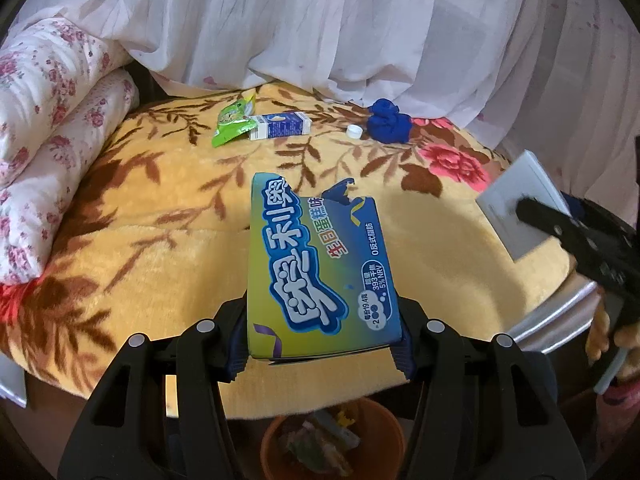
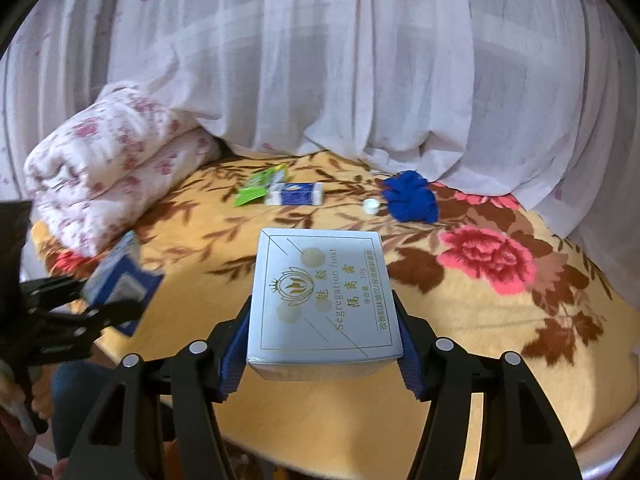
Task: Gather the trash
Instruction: 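Lower both tools over the bucket and release the snack box and white box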
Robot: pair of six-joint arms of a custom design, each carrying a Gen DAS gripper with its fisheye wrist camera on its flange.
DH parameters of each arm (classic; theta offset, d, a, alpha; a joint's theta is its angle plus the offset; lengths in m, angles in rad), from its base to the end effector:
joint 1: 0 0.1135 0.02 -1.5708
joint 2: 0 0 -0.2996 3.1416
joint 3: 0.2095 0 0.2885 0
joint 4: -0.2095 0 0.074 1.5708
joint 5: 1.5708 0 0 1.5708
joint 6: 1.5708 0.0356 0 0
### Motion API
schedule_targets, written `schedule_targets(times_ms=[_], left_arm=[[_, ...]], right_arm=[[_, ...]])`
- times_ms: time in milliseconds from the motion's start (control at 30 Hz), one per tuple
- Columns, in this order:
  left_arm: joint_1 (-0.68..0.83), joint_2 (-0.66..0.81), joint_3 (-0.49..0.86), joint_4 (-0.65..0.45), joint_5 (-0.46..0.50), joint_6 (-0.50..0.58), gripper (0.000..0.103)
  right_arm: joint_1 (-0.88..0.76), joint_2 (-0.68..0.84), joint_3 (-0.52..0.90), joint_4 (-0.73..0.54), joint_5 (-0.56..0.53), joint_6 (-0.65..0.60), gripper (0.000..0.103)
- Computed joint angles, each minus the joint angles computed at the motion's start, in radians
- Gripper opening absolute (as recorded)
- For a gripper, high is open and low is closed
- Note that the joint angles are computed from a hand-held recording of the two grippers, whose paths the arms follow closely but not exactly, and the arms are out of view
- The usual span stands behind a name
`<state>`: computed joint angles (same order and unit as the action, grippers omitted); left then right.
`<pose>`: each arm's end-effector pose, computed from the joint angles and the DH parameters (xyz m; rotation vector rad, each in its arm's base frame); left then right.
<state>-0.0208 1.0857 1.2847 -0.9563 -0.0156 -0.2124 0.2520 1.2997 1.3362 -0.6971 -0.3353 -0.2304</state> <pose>0.2247 -0.0041 0.4178 -0.2307 2.3186 -0.0987 0.2920 0.0873 0.4064 -0.7049 2.1003 0.3853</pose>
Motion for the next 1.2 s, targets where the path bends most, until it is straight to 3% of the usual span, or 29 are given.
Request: schedule_targets(times_ms=[400,700,900,1100,1200], left_arm=[[-0.154,-0.190,-0.149,-0.130,-0.081,-0.013,0.054],[-0.162,-0.299,-0.351,-0.213,0.028,0.030,0.054],[-0.156,-0.269,-0.484,-0.190,0.080,0.024,0.054],[-0.124,-0.168,-0.581,-0.131,0.161,0.017,0.054],[-0.132,-0.126,-0.605,-0.109,0.156,0.001,0.054]], right_arm=[[0.075,-0.280,-0.236,-0.108,-0.010,-0.023,0.061],[0.180,-0.377,-0.417,-0.168,0.039,-0.053,0.061],[0.242,-0.347,-0.528,-0.152,0.077,-0.025,0.061],[0.250,-0.218,-0.574,-0.133,0.061,0.003,0.062],[0.259,-0.157,-0.578,-0.131,0.058,0.020,0.062]])
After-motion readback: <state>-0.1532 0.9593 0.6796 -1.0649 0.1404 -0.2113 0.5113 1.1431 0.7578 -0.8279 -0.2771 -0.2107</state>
